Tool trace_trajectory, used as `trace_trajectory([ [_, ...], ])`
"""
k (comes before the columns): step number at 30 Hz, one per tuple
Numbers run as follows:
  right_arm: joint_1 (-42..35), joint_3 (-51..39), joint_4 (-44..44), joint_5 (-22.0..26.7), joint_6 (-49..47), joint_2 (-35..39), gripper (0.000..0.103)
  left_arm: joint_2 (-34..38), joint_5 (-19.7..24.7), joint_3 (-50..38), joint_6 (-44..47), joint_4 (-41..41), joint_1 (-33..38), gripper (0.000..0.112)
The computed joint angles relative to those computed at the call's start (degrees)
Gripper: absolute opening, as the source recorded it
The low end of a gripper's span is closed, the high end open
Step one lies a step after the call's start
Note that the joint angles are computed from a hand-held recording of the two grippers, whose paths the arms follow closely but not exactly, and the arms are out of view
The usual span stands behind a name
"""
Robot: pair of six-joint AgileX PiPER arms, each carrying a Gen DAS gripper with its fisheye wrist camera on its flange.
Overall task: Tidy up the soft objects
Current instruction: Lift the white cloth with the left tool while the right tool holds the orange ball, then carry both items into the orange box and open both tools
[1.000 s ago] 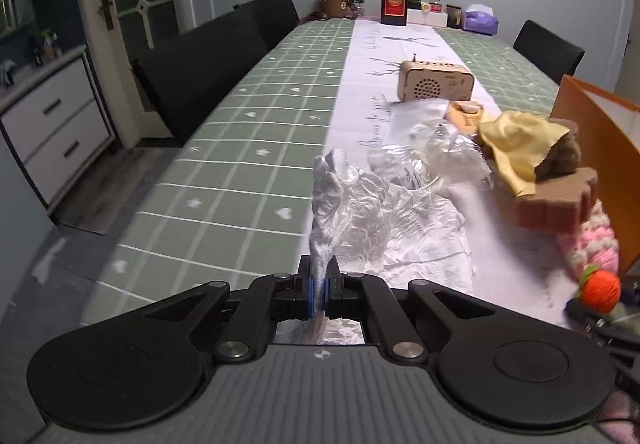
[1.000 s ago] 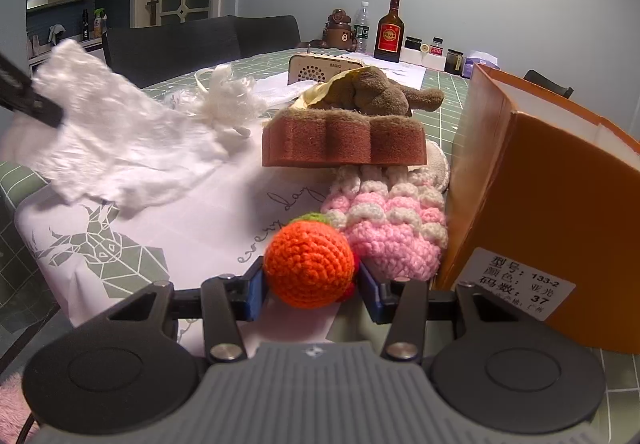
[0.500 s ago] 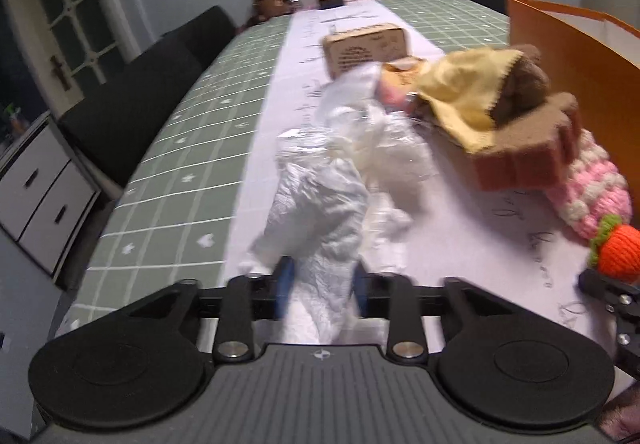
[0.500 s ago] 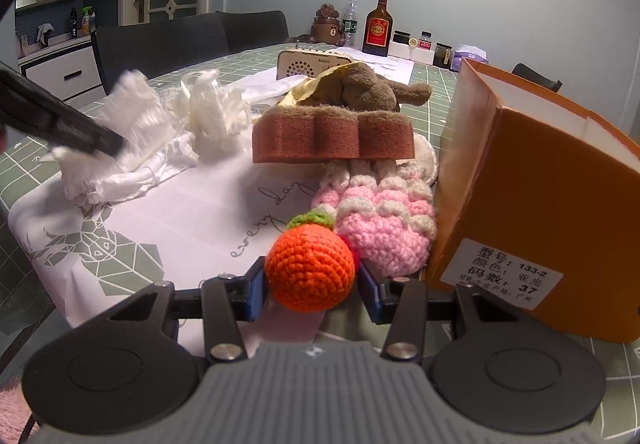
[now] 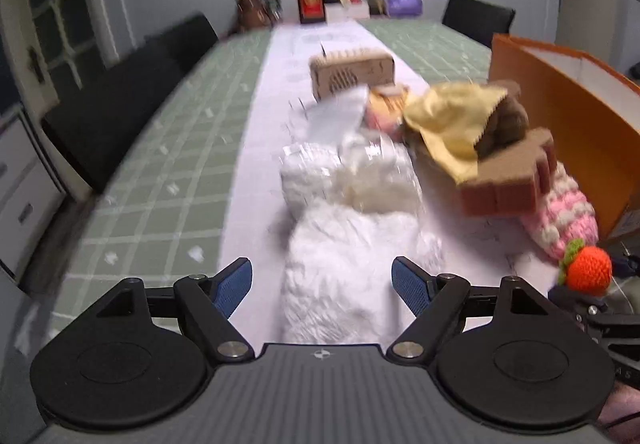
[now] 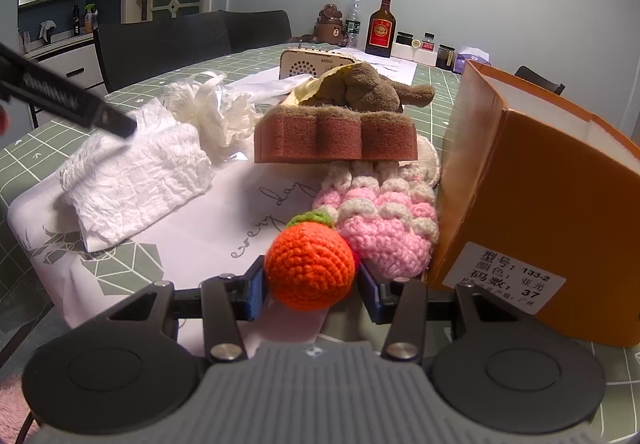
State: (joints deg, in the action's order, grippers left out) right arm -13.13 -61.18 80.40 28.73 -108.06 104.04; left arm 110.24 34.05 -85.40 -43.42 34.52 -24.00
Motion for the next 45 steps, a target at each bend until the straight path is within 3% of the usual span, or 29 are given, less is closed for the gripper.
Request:
trace_trajectory([
  [2, -0.1, -0.2, 0.0, 0.2, -0.1, 0.2, 0.048, 0.3, -3.7, 0.6, 10.7, -10.6, 2.0, 0.093],
  [4, -0.1, -0.3, -0.2, 0.2, 0.1, 0.3, 0.048, 1.0, -5.5, 1.1, 16.2, -16.1, 2.6, 0.096],
  [9, 0.1, -0.3, -0.1, 0.1, -0.6, 0.2, 0.047, 4.7, -3.3, -1.5, 10.6, -8.9, 0.6, 0.095],
  [12, -0.1, -0.4, -0.5, 0.4, -0.4, 0.3, 0.047, 3.8, -4.8, 0.1, 9.6, -8.5, 0.6, 0.073],
  [14, -0.1, -0.4, -0.5, 0.3, -0.4, 0.3, 0.047, 3.3, -4.7, 0.6, 7.4, -7.4, 0.6, 0.040],
  [17, -0.1, -0.1, 0.0, 0.3, -1.2, 0.0, 0.047, 3.5, -1.5, -0.7, 5.5, -2.8, -0.5, 0.022],
  [20, -0.6, 0.1, 0.1, 0.9, -0.8, -0.4, 0.046, 2.6, 0.9, -1.6, 4.2, -2.0, -0.9, 0.019],
  [25, -2.7, 1.0, 3.3, 4.2, -3.8, -2.0, 0.045, -2.1, 3.7, -0.1, -5.2, 7.4, -3.7, 0.019],
  [29, -5.4, 1.4, 5.4, 9.8, -5.0, -3.2, 0.045, -5.4, 6.2, -0.9, -7.6, 9.7, -5.8, 0.020],
  [37, -9.9, 0.1, 7.4, 15.6, -4.0, -4.8, 0.045, -8.7, 0.4, -4.8, -10.5, 8.5, -5.8, 0.020],
  [45, -14.5, -4.0, 10.2, 18.9, -3.3, -4.9, 0.046, -3.8, -7.2, -15.2, -8.1, 3.1, -4.9, 0.021],
])
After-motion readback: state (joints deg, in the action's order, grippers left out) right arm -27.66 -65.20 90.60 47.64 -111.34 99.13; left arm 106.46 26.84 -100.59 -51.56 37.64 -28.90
